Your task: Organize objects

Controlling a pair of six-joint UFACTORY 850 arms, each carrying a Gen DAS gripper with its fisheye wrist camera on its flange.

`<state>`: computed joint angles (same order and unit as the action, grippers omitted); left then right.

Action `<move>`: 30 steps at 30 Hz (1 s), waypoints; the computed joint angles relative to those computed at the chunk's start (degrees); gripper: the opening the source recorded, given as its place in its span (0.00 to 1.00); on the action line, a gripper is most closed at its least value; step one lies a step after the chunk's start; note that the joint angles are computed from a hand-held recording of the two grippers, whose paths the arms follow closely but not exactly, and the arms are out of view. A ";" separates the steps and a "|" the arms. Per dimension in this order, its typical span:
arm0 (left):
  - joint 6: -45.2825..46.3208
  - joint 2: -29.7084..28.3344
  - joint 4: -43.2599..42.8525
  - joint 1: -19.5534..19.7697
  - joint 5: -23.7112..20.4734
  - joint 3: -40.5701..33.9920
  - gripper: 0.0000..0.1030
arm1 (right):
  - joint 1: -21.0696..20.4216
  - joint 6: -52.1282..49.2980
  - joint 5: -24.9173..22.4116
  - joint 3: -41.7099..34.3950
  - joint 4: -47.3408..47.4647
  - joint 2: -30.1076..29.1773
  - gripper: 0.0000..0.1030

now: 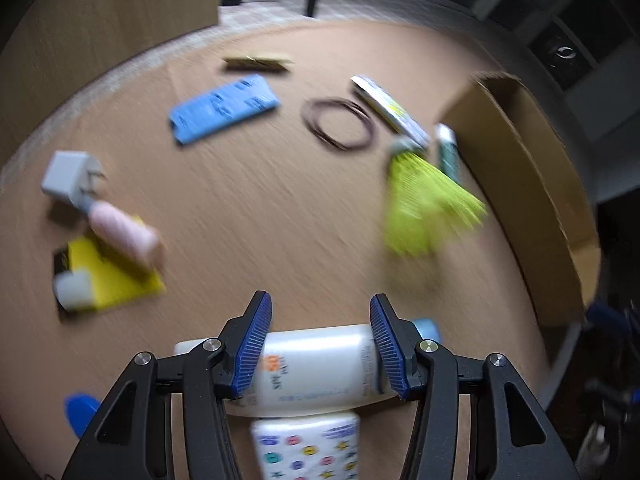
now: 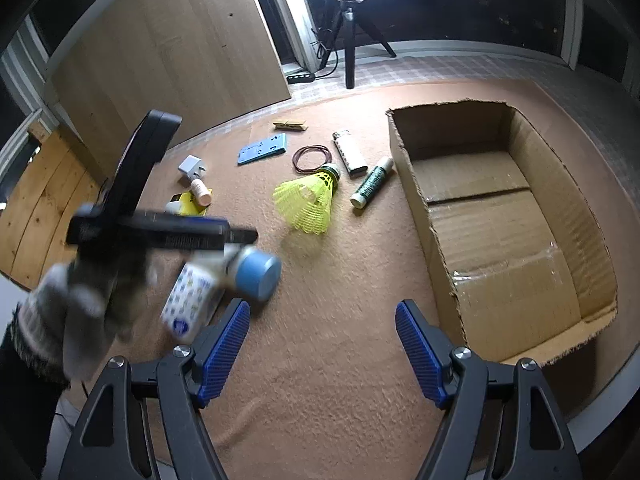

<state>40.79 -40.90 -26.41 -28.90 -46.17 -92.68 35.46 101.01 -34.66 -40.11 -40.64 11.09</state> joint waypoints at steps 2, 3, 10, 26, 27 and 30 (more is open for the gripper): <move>1.03 1.90 -0.86 0.00 1.58 2.78 0.53 | -0.16 -0.56 0.09 -0.41 -0.58 -0.53 0.70; 2.05 3.26 -2.14 0.31 2.57 4.49 0.53 | -0.35 -1.79 0.22 -0.75 -0.42 -0.96 0.70; 5.08 13.73 -8.89 4.18 9.38 15.62 0.53 | -1.54 -4.10 1.61 -1.45 -4.36 -2.52 0.70; 8.14 20.08 -15.41 2.53 3.71 27.96 0.56 | -10.85 -33.71 16.08 -6.03 13.92 -8.58 0.70; 7.61 19.91 -14.70 2.35 4.65 28.17 0.57 | -10.98 -35.95 16.51 -6.46 15.80 -9.23 0.70; 5.65 19.28 -13.45 2.52 6.43 28.39 0.57 | -11.89 -47.95 18.23 -7.59 27.07 -11.21 0.70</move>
